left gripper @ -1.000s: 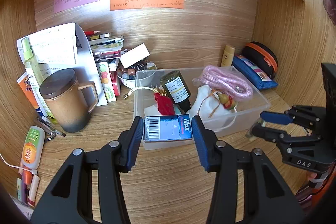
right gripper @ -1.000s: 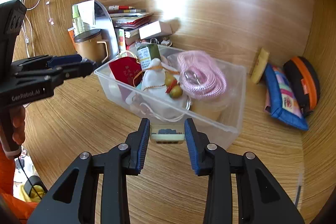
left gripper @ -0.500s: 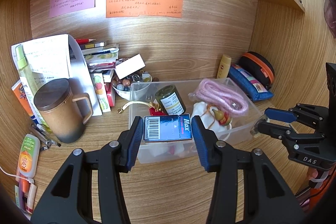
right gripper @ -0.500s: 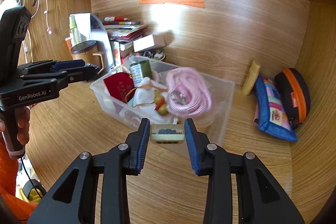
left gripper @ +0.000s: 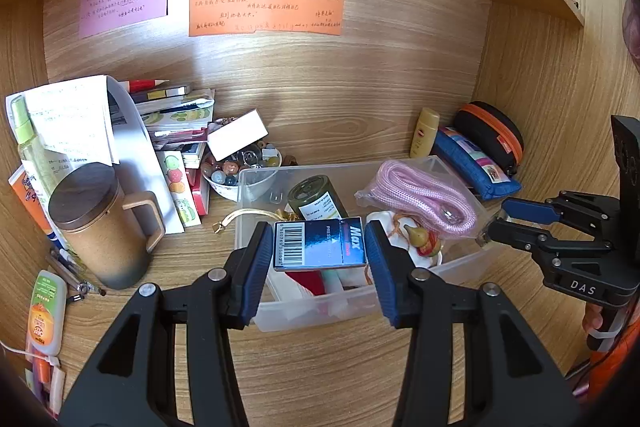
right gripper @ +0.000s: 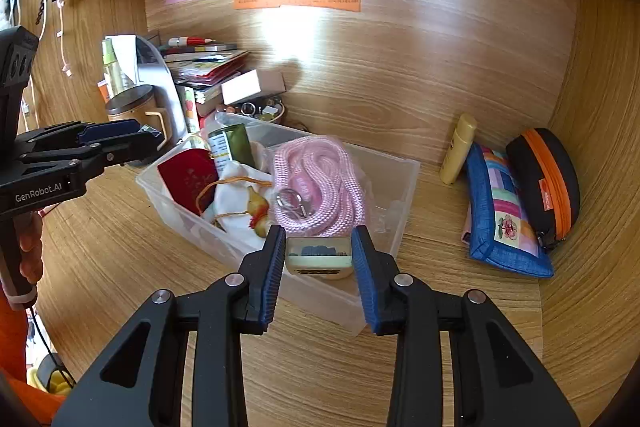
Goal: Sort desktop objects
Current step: 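Lift and carry the blue card and mahjong tile over the clear box with both grippers, then open the left gripper to drop the card while the right gripper releases the tile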
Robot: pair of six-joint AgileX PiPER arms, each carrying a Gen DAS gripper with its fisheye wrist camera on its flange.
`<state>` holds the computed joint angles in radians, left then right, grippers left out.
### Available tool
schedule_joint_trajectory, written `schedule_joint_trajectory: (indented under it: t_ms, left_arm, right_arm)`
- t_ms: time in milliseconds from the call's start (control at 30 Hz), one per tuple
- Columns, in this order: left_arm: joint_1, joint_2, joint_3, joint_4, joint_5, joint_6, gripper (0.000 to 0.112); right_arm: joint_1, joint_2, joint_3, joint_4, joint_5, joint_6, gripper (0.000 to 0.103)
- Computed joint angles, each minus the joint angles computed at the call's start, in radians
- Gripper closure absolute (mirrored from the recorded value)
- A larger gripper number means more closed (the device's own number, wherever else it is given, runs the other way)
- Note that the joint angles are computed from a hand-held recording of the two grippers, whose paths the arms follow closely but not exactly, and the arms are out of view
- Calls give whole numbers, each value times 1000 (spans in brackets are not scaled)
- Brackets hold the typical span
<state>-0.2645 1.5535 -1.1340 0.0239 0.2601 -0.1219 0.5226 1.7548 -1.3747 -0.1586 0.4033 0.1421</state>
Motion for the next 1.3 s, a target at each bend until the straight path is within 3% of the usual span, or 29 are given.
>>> schedule_joint_trajectory:
  t_ms: [667,933,1300]
  left_arm:
    - [31,167,-139,-232,50,222,65]
    - [30,216,-181,-253,75,245,65]
    - [9,237,-200,-151,85,157,65]
  right_arm:
    - [-52,90,-90,92,42,-102,72]
    - [-55,128,-131,117,59,-129,72]
    - [-50,130,-135,84,61,-108,72]
